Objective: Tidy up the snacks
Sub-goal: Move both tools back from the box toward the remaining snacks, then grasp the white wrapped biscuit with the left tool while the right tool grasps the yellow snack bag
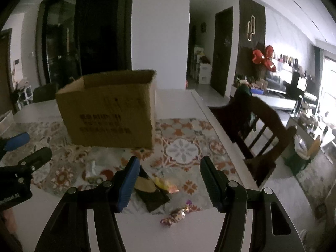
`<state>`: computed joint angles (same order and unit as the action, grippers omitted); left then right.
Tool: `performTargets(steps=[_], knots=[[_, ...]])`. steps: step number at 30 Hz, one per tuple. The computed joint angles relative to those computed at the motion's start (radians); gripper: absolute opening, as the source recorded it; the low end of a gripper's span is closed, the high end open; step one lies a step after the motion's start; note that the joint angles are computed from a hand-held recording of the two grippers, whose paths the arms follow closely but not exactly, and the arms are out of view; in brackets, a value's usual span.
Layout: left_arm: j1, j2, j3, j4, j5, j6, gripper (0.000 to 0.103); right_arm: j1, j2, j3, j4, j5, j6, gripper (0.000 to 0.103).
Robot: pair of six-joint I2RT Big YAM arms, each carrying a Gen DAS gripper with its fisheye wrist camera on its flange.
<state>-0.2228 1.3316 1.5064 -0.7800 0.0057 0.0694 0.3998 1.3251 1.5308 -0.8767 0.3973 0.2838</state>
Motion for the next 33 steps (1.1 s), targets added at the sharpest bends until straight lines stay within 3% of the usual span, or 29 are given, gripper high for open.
performTargets(steps=[20,28,33], knots=[[-0.012,0.199,0.115,-0.111,-0.002,-0.073,0.081,-0.073,0.095,-0.002,-0.043,-0.139,0.132,0.06],[-0.011,0.257,0.167,-0.157,0.016,-0.096,0.072,-0.081,0.116,0.005,-0.06,-0.17,0.166,0.059],[-0.01,0.28,0.187,-0.183,0.013,-0.1,0.065,-0.085,0.13,0.012,-0.072,-0.193,0.179,0.051]])
